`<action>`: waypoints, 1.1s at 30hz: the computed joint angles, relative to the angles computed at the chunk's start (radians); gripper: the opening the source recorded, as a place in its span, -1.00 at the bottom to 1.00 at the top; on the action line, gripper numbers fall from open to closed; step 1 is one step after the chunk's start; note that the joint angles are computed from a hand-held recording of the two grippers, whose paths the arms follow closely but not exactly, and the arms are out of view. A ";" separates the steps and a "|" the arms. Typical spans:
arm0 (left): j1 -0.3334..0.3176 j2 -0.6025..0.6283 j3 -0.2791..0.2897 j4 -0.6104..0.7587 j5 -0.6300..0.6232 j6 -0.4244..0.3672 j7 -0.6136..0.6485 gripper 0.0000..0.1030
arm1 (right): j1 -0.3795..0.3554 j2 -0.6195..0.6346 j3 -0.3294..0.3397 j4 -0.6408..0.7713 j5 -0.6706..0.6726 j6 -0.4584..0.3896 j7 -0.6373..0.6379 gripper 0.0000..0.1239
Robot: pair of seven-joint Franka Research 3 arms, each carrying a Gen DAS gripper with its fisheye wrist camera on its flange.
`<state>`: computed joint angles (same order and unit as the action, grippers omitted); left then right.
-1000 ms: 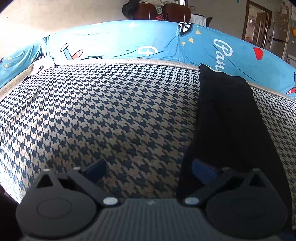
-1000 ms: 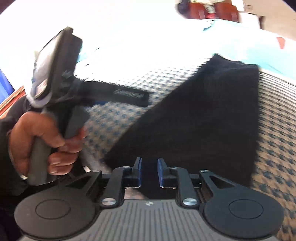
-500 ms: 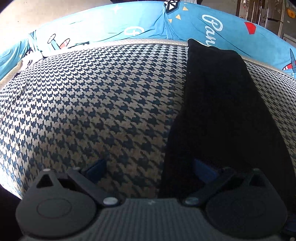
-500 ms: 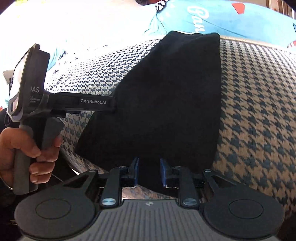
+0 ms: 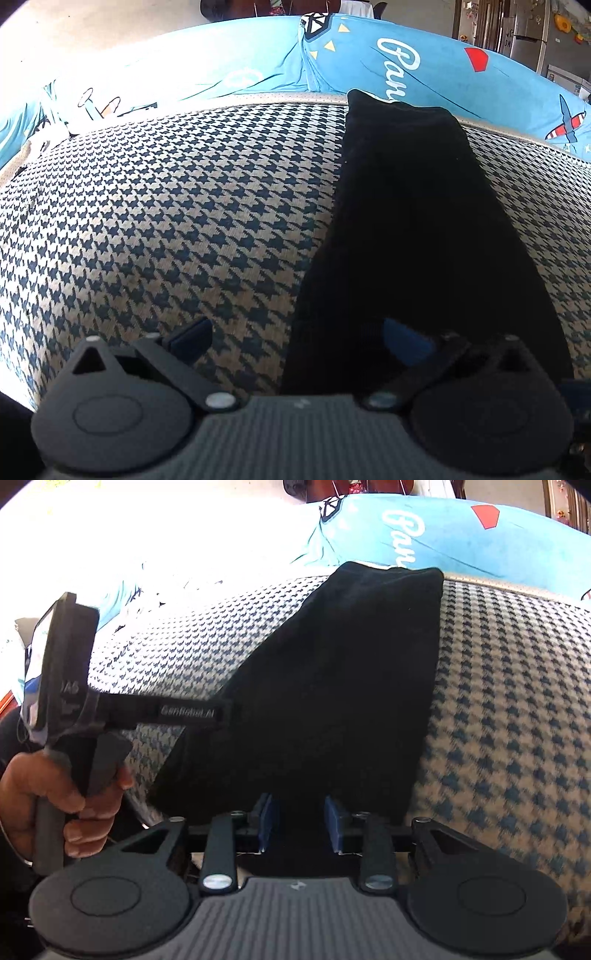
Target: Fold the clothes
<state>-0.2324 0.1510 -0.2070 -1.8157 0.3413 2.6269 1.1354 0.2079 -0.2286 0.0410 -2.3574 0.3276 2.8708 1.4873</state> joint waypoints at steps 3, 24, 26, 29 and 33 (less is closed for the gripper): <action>-0.006 0.002 -0.008 0.013 -0.011 0.001 0.002 1.00 | 0.013 0.017 -0.037 0.031 0.057 -0.001 -0.054 -0.46; -0.072 0.150 -0.032 0.224 -0.064 -0.053 0.104 1.00 | -0.088 0.223 -0.076 0.306 0.328 -0.071 -0.275 -0.13; -0.075 0.174 -0.031 0.258 -0.064 -0.067 0.118 1.00 | -0.097 0.244 -0.071 0.325 0.343 -0.055 -0.289 -0.10; -0.077 0.209 -0.032 0.310 -0.076 -0.094 0.144 1.00 | -0.112 0.273 -0.064 0.355 0.376 -0.049 -0.308 -0.10; -0.082 0.263 -0.030 0.389 -0.091 -0.129 0.174 1.00 | -0.135 0.319 -0.053 0.404 0.456 -0.059 -0.328 -0.10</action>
